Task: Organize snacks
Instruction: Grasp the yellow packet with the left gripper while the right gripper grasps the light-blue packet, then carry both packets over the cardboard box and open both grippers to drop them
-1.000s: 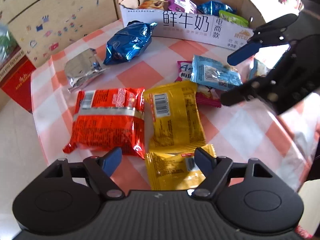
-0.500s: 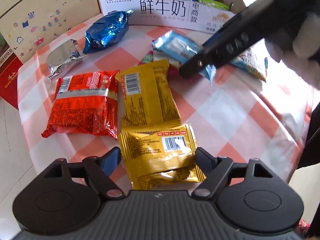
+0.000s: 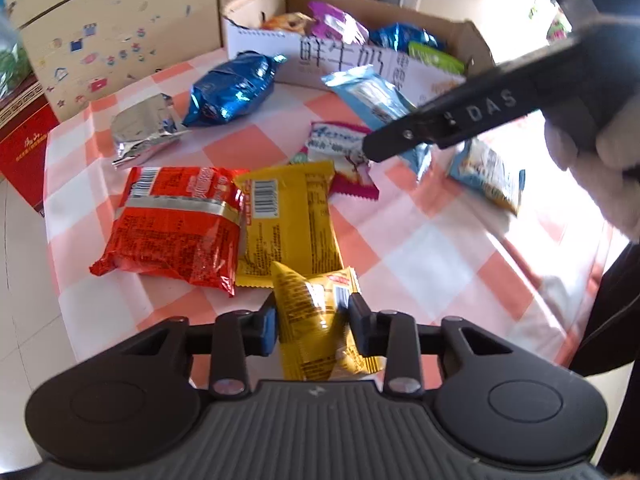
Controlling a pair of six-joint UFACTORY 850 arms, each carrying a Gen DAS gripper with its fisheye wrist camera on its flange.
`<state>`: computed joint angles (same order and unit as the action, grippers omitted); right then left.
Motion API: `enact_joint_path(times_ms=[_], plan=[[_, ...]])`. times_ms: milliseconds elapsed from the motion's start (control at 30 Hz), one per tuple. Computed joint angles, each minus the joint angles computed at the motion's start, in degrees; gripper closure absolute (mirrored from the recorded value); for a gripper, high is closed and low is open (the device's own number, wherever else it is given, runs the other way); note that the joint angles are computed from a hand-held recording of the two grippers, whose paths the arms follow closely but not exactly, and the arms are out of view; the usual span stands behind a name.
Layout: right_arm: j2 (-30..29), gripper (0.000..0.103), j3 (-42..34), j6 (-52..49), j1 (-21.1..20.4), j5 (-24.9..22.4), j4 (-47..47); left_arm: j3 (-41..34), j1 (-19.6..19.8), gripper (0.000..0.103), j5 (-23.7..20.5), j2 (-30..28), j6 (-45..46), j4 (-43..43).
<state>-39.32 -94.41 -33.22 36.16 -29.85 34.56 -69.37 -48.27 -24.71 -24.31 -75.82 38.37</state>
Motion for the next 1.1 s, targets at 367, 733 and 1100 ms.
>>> enact_joint_path(times_ms=[367, 733, 1100], plan=[[0.6, 0.042, 0.9, 2.4, 0.2, 1.3, -1.4, -0.1, -0.4, 0.056, -0.1, -1.0, -0.7, -0.8], [1.3, 0.042, 1.7, 1.5, 0.2, 2.5, 0.0, 1.8, -1.0, 0.085, 1.0, 1.0, -15.5, 11.4], [2.7, 0.042, 2.5, -2.7, -0.3, 5.3, 5.5, 2.3, -1.0, 0.087, -2.5, 2.8, -32.3, 25.1]])
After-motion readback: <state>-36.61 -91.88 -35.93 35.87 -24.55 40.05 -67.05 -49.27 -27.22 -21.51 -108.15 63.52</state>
